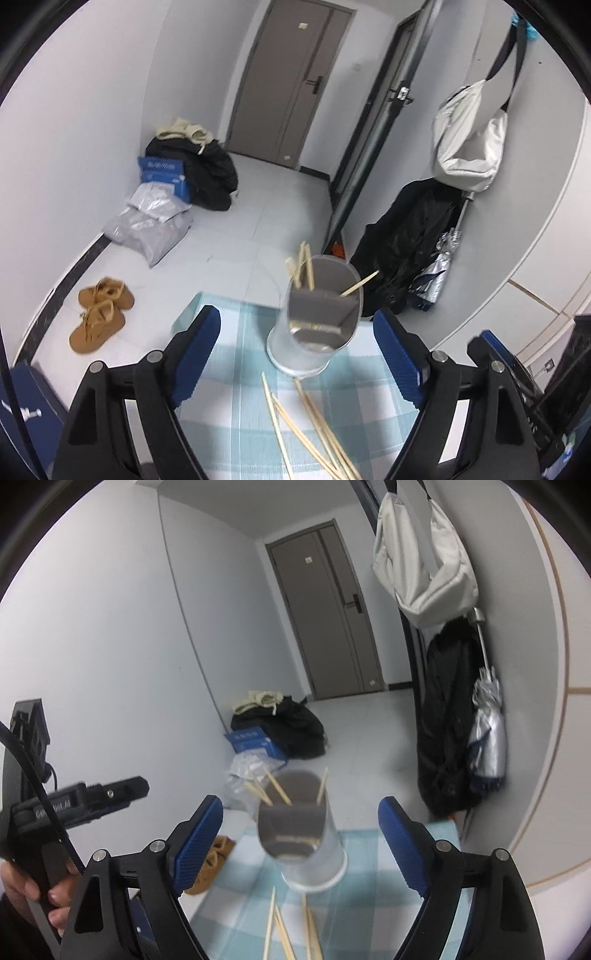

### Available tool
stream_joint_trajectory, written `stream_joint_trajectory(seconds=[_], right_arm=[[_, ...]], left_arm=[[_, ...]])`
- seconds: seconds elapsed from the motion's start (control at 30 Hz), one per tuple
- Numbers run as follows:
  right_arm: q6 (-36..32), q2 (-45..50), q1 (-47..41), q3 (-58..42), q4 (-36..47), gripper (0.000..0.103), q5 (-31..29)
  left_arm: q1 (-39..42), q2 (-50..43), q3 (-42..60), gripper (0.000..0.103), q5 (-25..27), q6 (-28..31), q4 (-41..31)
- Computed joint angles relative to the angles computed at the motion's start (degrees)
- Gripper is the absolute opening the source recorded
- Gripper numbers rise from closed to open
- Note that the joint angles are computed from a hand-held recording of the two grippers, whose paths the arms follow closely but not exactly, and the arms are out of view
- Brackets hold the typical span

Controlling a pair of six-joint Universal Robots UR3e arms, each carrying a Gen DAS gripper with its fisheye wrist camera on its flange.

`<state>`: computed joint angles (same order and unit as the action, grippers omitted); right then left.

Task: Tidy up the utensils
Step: 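Open both grippers and pull them back from the holder, then lower the right gripper to the chopstick pile and grasp a chopstick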

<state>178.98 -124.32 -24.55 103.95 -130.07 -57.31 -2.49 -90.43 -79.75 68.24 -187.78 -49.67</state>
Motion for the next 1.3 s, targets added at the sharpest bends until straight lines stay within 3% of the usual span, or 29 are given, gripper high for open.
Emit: stream_joint_trajectory(seconds=[0.07, 0.13, 0.27, 0.4, 0.47, 0.57, 0.67, 0.93, 1.0, 1.17, 1.3], right_arm=[[-0.82, -2.6, 0.26, 3.27, 0.2, 0.086, -0.87], [-1.84, -5.0, 0.53, 6.35, 0.36, 0.086, -1.6], [-2.29, -8.84, 2.39, 12.31, -0.97, 0.086, -5.21], [-3.67, -10.58, 3.96, 16.39, -0.48, 0.086, -7.41], [-4.5, -10.37, 4.89, 17.54, -0.29, 0.086, -8.52], [-5.49, -10.78, 5.21, 19.57, -0.03, 0.086, -9.13], [-5.97, -10.45, 5.51, 21.08, 1.22, 0.086, -10.46], [-7.98, -3.18, 8.66, 20.58, 4.17, 0.073, -14.42], [-8.51, 0.83, 9.87, 18.79, 5.18, 0.058, -14.67], [-8.31, 11.73, 14.32, 13.95, 4.3, 0.055, -16.24], [-9.31, 21.67, 18.7, 8.72, 3.21, 0.045, -18.54]], left_arm=[[-0.12, 0.96, -3.04, 0.086, 0.81, -0.51, 1.94], [-1.65, 1.33, -6.44, 0.092, 5.0, -1.71, 5.48], [-3.62, 1.85, -12.83, 0.092, 9.37, -1.78, 12.46], [-4.17, 0.89, -16.9, 0.092, 9.42, -1.77, 17.05], [-3.58, 0.74, -19.92, 0.093, 6.63, -1.33, 19.9], [-2.5, 1.19, -21.37, 0.093, 4.21, -0.48, 18.95], [-2.82, 0.46, -21.12, 0.093, 5.43, -0.01, 18.19], [-2.96, -3.44, -15.71, 0.093, 8.0, 0.01, 13.23], [-2.79, -3.67, -15.86, 0.093, 8.21, -0.29, 14.35], [-1.4, -4.84, -15.27, 0.093, 7.61, -1.62, 13.84], [0.12, -5.42, -14.83, 0.093, 7.61, -2.68, 13.21]])
